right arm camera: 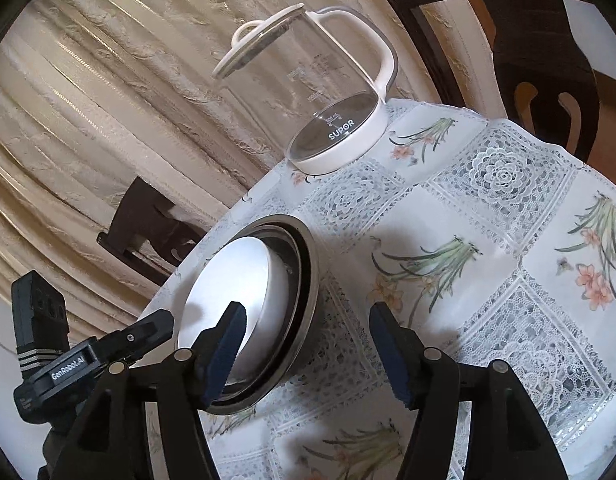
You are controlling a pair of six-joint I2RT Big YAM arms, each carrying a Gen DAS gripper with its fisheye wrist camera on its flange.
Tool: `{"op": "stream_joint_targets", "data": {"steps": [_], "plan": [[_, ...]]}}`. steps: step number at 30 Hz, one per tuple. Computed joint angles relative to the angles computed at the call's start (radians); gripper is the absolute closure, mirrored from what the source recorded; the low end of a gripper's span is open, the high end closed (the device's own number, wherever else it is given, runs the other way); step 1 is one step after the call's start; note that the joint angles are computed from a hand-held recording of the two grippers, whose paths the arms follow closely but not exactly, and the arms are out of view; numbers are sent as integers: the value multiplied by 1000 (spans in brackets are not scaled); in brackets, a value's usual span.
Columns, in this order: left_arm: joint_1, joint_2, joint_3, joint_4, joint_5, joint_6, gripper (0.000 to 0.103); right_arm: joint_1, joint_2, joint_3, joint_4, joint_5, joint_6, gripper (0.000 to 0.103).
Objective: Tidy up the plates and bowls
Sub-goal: 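Lower the white bowl into the nested steel bowls with both tools, then open both tools and grip the rim of the nested steel bowls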
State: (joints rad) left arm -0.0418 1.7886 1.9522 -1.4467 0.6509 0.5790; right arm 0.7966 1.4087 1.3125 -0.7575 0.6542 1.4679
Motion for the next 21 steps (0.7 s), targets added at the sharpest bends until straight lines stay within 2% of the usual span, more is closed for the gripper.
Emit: {"op": "stream_joint_targets", "data": {"steps": [5, 9, 21], "plan": [[-10, -53, -82, 114, -60, 6, 39, 1, 4, -8, 20, -9, -8, 36], [-15, -72, -116, 167, -97, 4, 39, 0, 5, -16, 43, -10, -24, 36], [-18, -72, -117, 170, -107, 7, 39, -3, 13, -12, 69, -14, -58, 36]]}}
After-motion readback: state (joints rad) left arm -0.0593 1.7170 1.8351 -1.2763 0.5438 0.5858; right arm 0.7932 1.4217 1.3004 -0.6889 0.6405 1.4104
